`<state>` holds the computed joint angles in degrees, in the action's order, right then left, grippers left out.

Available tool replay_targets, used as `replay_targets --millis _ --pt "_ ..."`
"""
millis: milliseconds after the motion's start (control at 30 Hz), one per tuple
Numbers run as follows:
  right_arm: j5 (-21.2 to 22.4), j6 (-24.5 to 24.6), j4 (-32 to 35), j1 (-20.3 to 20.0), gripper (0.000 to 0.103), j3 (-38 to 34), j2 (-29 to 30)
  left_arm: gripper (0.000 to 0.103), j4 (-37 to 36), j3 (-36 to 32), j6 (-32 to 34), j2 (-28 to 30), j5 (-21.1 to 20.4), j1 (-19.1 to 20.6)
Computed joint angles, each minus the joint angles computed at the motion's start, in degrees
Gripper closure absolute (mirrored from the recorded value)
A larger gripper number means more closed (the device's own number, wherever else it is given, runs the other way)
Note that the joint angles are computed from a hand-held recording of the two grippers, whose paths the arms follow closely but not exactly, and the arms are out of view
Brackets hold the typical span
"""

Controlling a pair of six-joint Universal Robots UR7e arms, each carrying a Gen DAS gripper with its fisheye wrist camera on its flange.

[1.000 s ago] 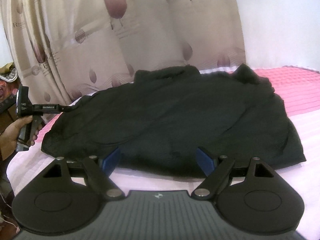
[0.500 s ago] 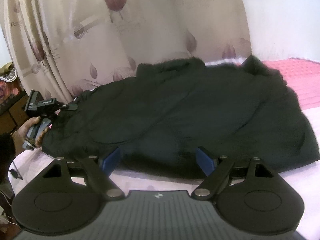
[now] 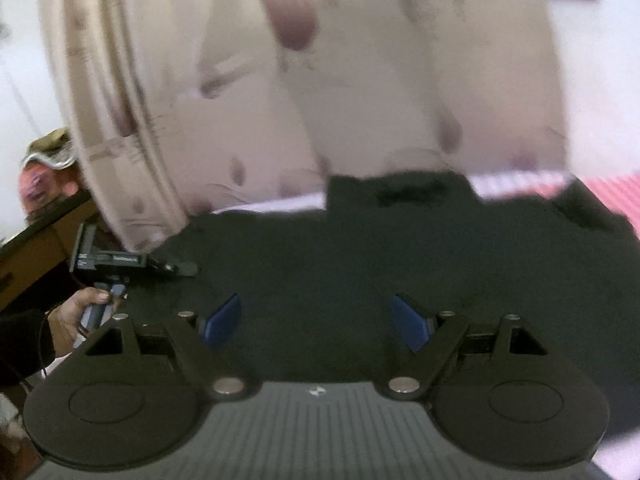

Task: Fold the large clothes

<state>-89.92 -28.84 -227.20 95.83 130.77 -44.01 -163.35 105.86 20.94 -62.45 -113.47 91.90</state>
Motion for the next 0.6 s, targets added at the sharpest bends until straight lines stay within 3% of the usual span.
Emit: replay_targets --millis 67,100,167,233,333,433,500,533,600 --pt "1.3 -5.0 -0.7 0.6 0.021 -1.6 1.5 0.074 -0.6 1.3 -0.8 -0.8 -0.8 0.3" --pt "-0.7 -7.2 -0.7 1.6 0.027 -2.9 2.4 0.074 -0.3 1.7 -0.4 -1.3 -0.2 0.1" --pt "-3.9 -9.6 2.1 3.0 0.073 -5.2 3.0 0.072 0.0 1.5 -0.6 -1.3 1.8 -0.2" --pt "-5.8 -10.9 4.0 3.4 0.074 -7.2 3.6 0.066 1.6 0.5 -1.1 -0.9 2.6 -0.2" --pt "-8.7 -12.7 5.6 3.9 0.082 -9.6 4.4 0.034 3.2 -0.8 -0.1 -0.3 6.0 -0.6" --pt "-11.6 -16.5 4.9 4.8 0.086 -11.6 5.9 0.021 8.1 -2.9 3.0 0.0 2.9 -0.1" --pt "-14.0 -18.3 3.7 5.0 0.090 -13.0 7.2 0.026 7.3 -2.2 4.1 0.0 4.2 -0.7" --pt "-15.7 -20.1 2.3 5.1 0.092 -13.7 8.4 0.048 7.5 -1.8 4.8 -0.1 5.5 -1.2" --pt "-18.6 -22.8 0.6 4.8 0.096 -15.5 11.2 0.057 6.9 -0.4 3.9 -0.3 6.3 -1.9"
